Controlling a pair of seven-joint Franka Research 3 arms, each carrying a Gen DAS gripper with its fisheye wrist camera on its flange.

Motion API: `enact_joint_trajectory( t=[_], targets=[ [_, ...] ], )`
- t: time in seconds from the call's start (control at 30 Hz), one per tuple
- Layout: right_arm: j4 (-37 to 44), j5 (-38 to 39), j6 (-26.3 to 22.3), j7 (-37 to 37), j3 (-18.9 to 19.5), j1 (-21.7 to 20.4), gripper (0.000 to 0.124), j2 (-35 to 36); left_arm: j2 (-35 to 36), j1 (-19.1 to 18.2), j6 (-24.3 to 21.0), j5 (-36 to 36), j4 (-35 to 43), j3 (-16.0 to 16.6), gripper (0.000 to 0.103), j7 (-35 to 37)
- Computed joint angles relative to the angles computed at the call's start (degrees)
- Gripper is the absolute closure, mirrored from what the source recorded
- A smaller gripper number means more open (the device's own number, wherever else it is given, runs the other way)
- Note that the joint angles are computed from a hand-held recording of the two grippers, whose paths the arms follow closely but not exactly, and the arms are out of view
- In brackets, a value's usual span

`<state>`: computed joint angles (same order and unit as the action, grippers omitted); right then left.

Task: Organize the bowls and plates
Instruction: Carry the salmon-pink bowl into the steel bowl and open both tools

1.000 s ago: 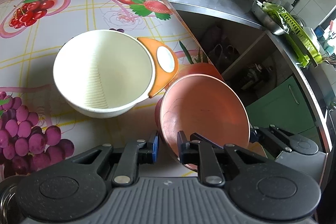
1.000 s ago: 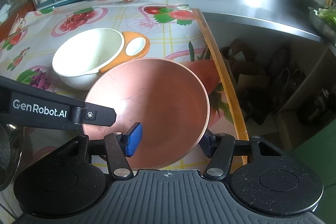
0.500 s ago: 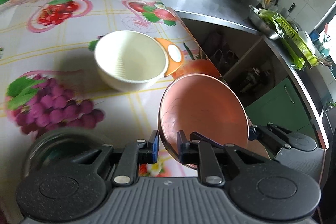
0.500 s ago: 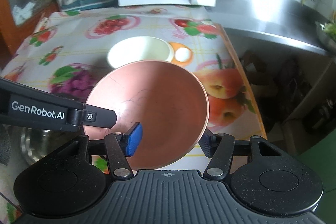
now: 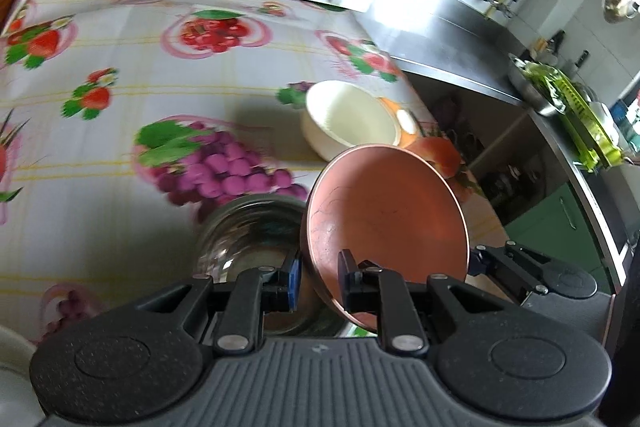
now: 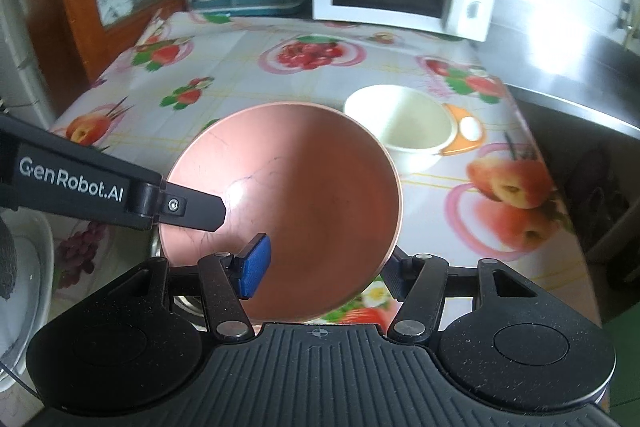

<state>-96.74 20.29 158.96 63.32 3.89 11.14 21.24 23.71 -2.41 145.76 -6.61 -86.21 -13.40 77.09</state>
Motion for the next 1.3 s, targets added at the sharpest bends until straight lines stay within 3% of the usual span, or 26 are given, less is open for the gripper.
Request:
enact_joint_trajectory(
  t=[0.23, 0.83, 1.03, 1.3],
  targets=[
    [-0.6, -1.2, -0.6, 0.7, -0.1, 1.4, 0.064, 0.1, -2.0, 1.6, 0.3, -1.6, -4.0, 0.3, 0.085, 0.0],
    [-0.8, -6.4, -0.2, 2.9, -1.2, 3.1, 0.060, 0.8, -0.7, 2.7, -1.1, -3.2, -4.7, 0.6, 0.083, -0.4],
    [-0.8, -6.6, -0.4, 3.6, -1.4, 3.0, 0.057, 0.9, -0.7, 3.0, -1.2, -3.8, -4.5, 0.2, 0.073, 0.6],
    [-0.6, -6.8, -0.6, 4.3, -1.5, 2.7, 0.056, 0.9, -1.3, 2.7, -0.8, -3.4, -4.5, 0.1, 0.049, 2.1]
  ],
)
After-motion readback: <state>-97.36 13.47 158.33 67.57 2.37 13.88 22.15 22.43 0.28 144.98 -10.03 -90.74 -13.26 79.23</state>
